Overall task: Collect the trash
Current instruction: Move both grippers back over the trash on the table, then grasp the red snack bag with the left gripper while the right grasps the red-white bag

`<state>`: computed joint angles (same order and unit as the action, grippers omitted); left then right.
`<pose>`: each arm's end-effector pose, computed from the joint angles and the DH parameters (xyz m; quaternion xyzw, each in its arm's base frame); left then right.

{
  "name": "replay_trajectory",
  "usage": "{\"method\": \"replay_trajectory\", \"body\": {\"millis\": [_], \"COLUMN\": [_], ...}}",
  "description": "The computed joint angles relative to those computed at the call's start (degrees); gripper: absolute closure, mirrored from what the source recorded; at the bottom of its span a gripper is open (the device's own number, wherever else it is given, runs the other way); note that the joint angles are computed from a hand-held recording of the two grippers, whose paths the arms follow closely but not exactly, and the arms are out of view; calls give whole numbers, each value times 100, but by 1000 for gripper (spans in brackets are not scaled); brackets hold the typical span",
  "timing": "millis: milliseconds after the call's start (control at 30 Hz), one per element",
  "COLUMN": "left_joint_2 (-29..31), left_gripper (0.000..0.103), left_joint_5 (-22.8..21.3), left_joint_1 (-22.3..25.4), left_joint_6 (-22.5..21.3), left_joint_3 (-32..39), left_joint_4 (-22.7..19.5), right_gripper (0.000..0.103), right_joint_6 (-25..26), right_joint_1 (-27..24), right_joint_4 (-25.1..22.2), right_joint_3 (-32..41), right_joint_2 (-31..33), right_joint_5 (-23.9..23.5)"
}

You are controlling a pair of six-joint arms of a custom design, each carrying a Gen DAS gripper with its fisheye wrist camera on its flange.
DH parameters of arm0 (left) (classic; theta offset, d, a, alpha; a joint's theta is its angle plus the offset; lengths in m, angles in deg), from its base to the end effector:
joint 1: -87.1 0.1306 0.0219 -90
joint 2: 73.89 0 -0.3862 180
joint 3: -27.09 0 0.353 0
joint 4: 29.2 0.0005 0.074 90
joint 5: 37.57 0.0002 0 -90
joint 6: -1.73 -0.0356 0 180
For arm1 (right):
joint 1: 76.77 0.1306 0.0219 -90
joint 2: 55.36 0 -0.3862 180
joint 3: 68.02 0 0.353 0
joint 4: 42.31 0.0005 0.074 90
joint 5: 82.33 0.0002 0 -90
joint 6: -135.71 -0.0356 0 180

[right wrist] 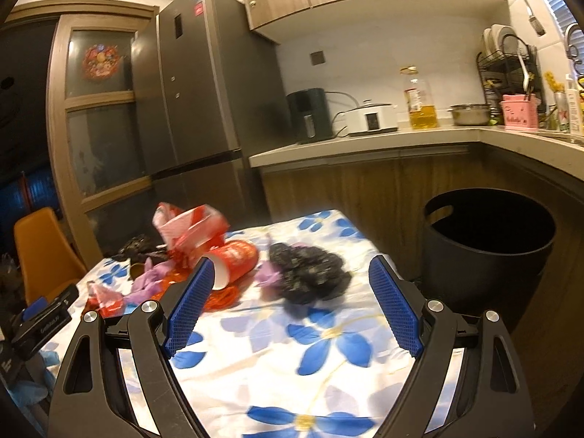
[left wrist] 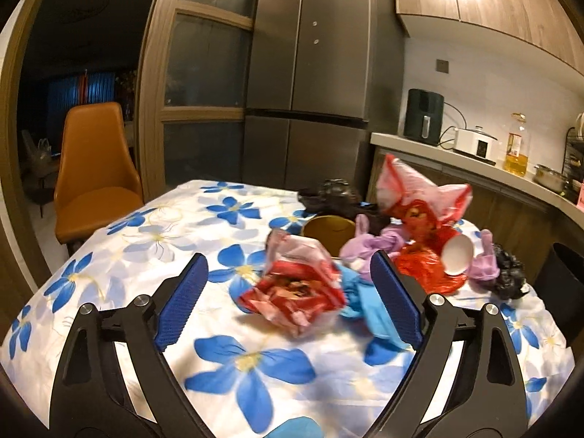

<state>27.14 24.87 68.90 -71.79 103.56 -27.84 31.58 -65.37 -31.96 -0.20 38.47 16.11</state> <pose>0.4931 -0.1453 0.3212 -0.1189 0.8127 0.0305 0.5696 0.4619 0.0873 0.3315 0.0634 0.7934 0.0759 0.6006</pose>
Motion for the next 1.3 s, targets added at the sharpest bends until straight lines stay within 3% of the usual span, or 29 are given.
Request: {"method": "replay_trajectory", "body": {"millis": [233, 333, 400, 433, 500, 667, 967, 1100, 1200, 1300], "left_joint_2": [408, 666, 795, 836, 832, 801, 349, 132, 26, -16], "left_gripper": [22, 35, 55, 57, 69, 86, 87, 87, 87, 87], "left_joint_5": [754, 1089, 1295, 1415, 1516, 1707, 1483, 1270, 1212, 1256], "left_joint_1": [294, 414, 473, 512, 545, 590, 566, 508, 496, 498], "left_joint_6": [-6, 87, 213, 274, 316, 369, 373, 290, 194, 165], "left_joint_3": [665, 1051, 1228, 1275, 1233, 1136, 598, 429, 376, 367], "left_joint_4": [-720, -1214, -1543, -1640, -1600, -1521, -1018, -810, -697, -672], "right_gripper": [19, 19, 19, 19, 19, 22, 33, 46, 49, 61], "right_joint_6": [107, 162, 201, 224, 256, 284, 167, 26, -64, -95], "right_joint_1": [281, 388, 436, 468, 526, 628, 594, 543, 516, 515], "right_joint_4": [-73, -100, -123, -139, -178, -287, -453, -700, -867, -1051], "right_joint_3": [237, 333, 400, 441, 513, 728, 1448, 2035, 2376, 2615], "right_joint_2": [250, 348, 414, 454, 527, 719, 1152, 1512, 1741, 1901], "right_joint_5": [-44, -55, -77, -76, -74, -142, -393, -584, -698, -732]}}
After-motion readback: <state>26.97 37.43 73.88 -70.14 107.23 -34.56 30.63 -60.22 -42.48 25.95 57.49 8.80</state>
